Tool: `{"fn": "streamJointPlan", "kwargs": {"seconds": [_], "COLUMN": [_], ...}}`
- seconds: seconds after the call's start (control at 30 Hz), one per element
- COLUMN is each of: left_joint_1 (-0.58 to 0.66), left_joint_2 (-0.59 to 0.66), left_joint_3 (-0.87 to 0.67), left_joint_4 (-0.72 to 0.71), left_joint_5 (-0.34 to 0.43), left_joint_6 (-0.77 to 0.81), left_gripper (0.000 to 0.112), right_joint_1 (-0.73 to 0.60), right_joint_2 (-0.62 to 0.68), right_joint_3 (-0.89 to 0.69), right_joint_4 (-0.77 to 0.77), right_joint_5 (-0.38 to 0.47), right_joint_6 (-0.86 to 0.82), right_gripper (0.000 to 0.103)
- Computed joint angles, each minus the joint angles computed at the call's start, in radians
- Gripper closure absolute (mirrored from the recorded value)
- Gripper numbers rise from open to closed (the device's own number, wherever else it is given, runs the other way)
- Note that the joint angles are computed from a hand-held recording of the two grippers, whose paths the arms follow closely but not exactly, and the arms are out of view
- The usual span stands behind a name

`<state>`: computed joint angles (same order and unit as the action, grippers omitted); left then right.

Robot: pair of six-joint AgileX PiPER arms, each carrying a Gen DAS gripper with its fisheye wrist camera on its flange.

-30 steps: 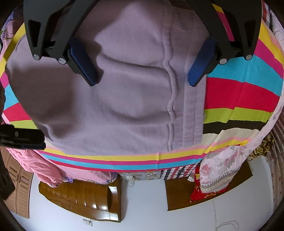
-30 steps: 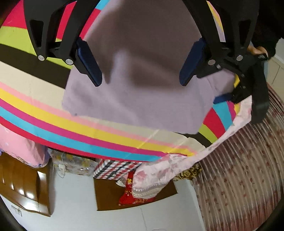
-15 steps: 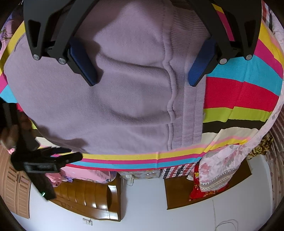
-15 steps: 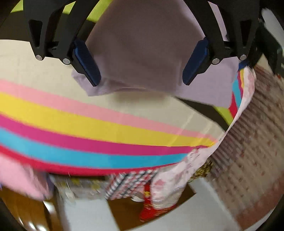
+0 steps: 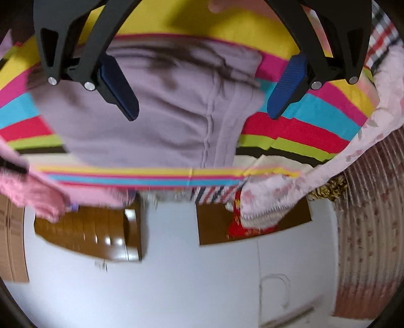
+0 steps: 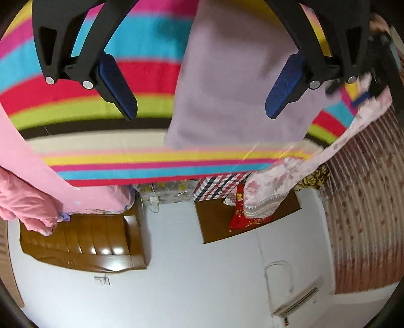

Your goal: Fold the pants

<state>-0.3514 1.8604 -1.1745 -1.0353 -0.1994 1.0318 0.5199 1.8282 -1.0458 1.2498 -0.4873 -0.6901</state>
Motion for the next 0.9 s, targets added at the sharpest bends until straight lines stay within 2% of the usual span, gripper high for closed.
{"fn": "streamJointPlan", "kwargs": {"seconds": [0.07,0.1,0.17,0.23,0.33,0.37,0.5,0.6,0.77,0.83,0.9], "left_joint_1": [-0.023,-0.049,-0.085,-0.105,-0.154,-0.160,-0.188,-0.225,-0.249,-0.257,-0.262], "left_joint_2": [-0.076,-0.120,-0.185,-0.255,-0.327,-0.339,-0.394,-0.405,-0.327,-0.297,-0.291], "left_joint_3": [0.075,0.119,0.188,0.260,0.341,0.354,0.407,0.465,0.468,0.446,0.457], "left_joint_4": [-0.030,-0.066,-0.051,0.014,-0.033,-0.043,-0.226,-0.242,-0.280,-0.339,-0.318], "left_joint_5": [-0.039,-0.102,-0.195,-0.250,-0.335,-0.337,-0.297,-0.313,-0.335,-0.379,-0.414], "left_joint_6": [-0.015,-0.009,-0.057,-0.137,-0.148,-0.145,-0.036,-0.080,-0.063,-0.004,-0.039], "left_gripper": [0.011,0.011,0.011,0.011,0.011,0.011,0.011,0.011,0.011,0.011,0.011], "right_joint_1": [0.094,0.153,0.240,0.309,0.408,0.433,0.568,0.615,0.575,0.576,0.581], "right_joint_2": [-0.011,-0.008,0.002,0.015,0.010,0.011,-0.016,-0.006,0.022,0.022,0.021], "right_joint_3": [0.068,0.103,0.138,0.161,0.194,0.193,0.228,0.229,0.198,0.203,0.208], "right_joint_4": [0.014,0.007,0.034,0.050,0.092,0.113,0.192,0.217,0.205,0.211,0.217], "right_joint_5": [-0.122,-0.192,-0.310,-0.393,-0.494,-0.519,-0.639,-0.666,-0.591,-0.586,-0.592], "right_joint_6": [0.071,0.128,0.170,0.207,0.216,0.193,0.154,0.128,0.099,0.123,0.136], "right_gripper": [0.005,0.005,0.005,0.005,0.005,0.005,0.005,0.005,0.005,0.005,0.005]}}
